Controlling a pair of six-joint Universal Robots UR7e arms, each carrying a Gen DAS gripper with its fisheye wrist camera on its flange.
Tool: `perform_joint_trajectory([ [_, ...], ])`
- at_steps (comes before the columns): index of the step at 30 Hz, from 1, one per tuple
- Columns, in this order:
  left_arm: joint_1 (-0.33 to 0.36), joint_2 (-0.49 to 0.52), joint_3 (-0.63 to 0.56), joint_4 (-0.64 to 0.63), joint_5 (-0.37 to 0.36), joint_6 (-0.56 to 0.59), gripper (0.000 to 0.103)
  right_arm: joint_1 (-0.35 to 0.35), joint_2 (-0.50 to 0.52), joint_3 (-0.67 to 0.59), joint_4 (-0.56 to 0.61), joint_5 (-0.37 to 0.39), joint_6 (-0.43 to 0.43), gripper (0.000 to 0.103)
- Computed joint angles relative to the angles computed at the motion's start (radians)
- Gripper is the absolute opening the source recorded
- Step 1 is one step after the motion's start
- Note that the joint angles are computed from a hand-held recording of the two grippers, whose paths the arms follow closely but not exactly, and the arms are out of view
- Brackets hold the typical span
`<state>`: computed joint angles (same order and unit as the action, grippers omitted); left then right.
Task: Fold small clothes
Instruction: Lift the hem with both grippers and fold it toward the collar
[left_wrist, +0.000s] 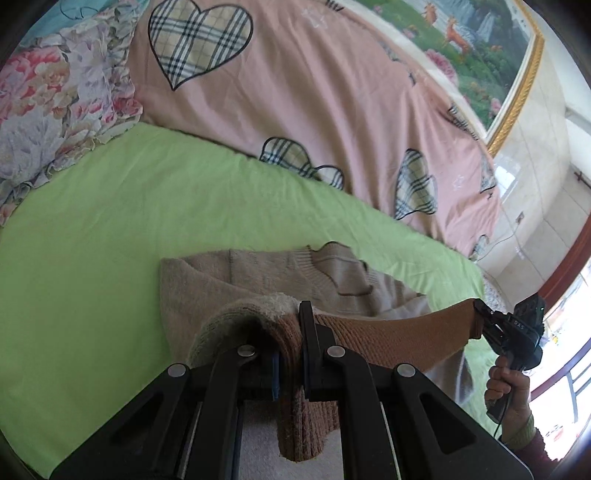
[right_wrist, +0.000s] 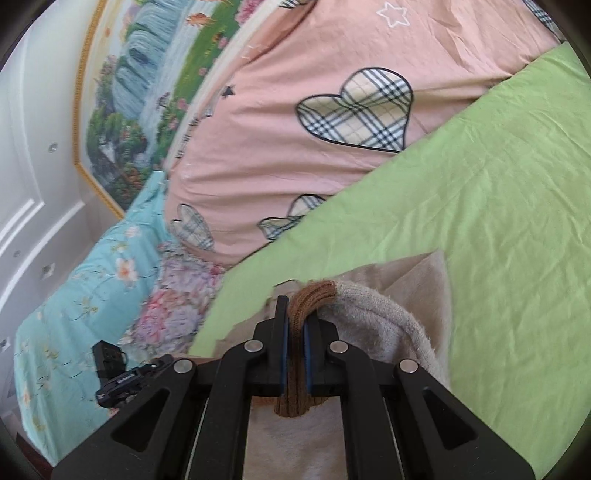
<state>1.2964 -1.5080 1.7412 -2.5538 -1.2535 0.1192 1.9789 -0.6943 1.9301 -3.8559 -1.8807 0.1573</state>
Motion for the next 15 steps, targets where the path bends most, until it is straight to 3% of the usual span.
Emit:
perform_joint_trajectory([
  [5, 0.045, 0.092, -0.054, 0.026, 0.031, -0.025, 0.007, -0.040, 0.030, -0.062, 0.119, -0.056, 0.017, 0.008],
  [10, 0.085, 0.124, -0.075, 0.060, 0.012, -0.068, 0.010, -0.060, 0.046, -0.072, 0.143, -0.082, 0.051, 0.011],
  [11, 0.085, 0.112, -0.065, 0.060, 0.000, -0.072, 0.017, -0.062, 0.041, -0.067, 0.154, -0.088, 0.069, 0.011],
  [13, 0.072, 0.066, -0.017, 0.054, -0.013, -0.069, 0.039, -0.054, 0.030, -0.046, 0.152, -0.096, 0.092, 0.023],
  [14, 0.061, 0.031, 0.020, 0.048, -0.021, -0.064, 0.058, -0.045, 0.028, -0.033, 0.133, -0.104, 0.091, 0.027],
  [15, 0.046, -0.005, 0.065, 0.031, -0.026, -0.053, 0.062, -0.031, 0.028, -0.014, 0.094, -0.116, 0.077, 0.037],
])
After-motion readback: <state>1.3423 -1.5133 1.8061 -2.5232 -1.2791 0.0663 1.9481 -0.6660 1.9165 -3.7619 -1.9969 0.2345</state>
